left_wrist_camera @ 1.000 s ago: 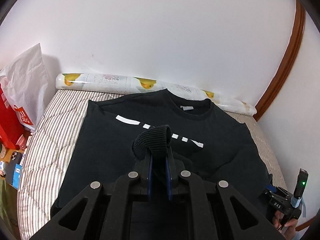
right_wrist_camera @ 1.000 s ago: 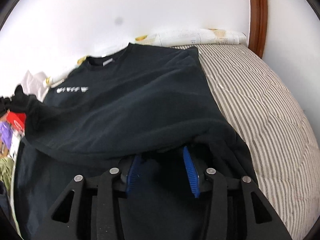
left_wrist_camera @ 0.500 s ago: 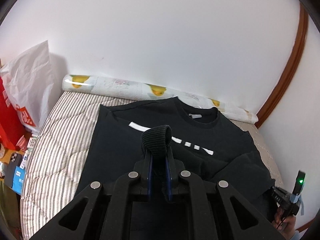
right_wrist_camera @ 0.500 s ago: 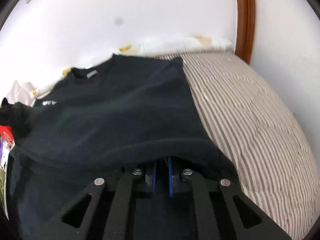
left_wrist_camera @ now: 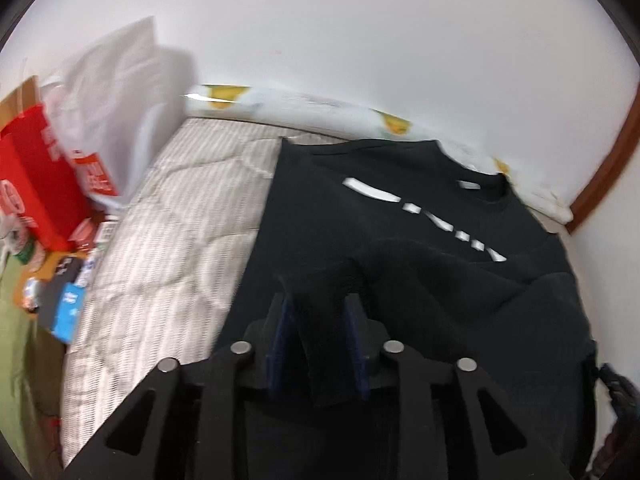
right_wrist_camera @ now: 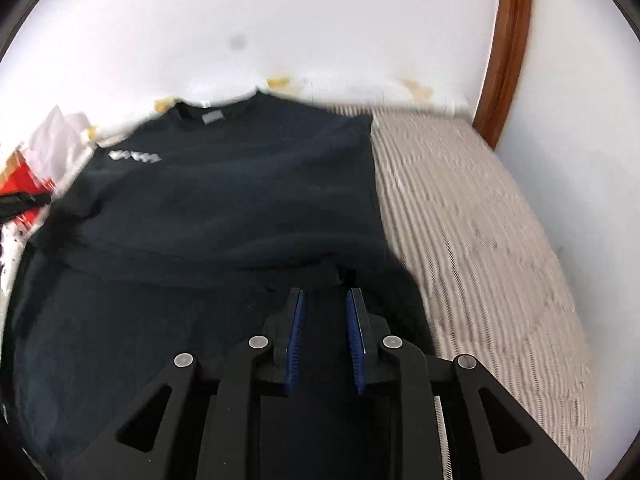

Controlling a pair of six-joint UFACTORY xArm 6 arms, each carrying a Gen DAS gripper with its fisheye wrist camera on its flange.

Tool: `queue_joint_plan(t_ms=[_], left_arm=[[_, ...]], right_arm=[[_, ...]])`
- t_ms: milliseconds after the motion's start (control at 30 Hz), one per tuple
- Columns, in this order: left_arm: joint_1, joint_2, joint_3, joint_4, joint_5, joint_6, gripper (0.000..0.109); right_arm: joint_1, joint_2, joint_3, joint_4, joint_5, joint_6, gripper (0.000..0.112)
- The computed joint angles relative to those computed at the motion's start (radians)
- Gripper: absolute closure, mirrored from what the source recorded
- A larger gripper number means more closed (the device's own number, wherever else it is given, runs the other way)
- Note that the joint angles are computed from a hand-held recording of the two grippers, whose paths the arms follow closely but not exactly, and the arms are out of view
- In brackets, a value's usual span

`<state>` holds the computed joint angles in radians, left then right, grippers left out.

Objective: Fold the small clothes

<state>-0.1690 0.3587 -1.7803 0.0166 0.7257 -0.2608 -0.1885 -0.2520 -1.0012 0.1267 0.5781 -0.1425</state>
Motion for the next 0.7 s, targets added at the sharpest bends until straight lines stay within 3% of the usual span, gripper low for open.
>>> queue_joint_plan(t_ms=[167, 267, 300, 433, 600, 700], left_arm=[[0.016, -0.047, 0.059, -0.068, -0.024, 0.042, 0.078], [0.002, -0.057, 0.077, -0.105, -0.039, 0.091, 0.061], [-0.007, -0.055, 0.08, -0.113, -0.045, 0.111, 0.059], [-0.029, -0.023, 0.057, -0.078, -0.028, 0.115, 0.059], [-0.03, 0.018, 0.033, 0.003, 0.01, 0.057, 0.059], [-0.025, 0.019, 0.051, 0.022, 0.0, 0.047, 0.058]], right_arm=[[0.014, -0.006, -0.028, 0.055, -0.057, -0.022, 0.085], [0.04, 0.047, -0.075, 0.044, -0.073, -0.012, 0.083], [0.05, 0.068, -0.089, 0.041, -0.081, -0.011, 0.082], [0.066, 0.141, -0.119, -0.004, -0.107, 0.02, 0.077], [0.051, 0.248, -0.186, -0.13, -0.019, 0.147, 0.077], [0.038, 0.246, -0.171, -0.091, -0.034, 0.123, 0.077]])
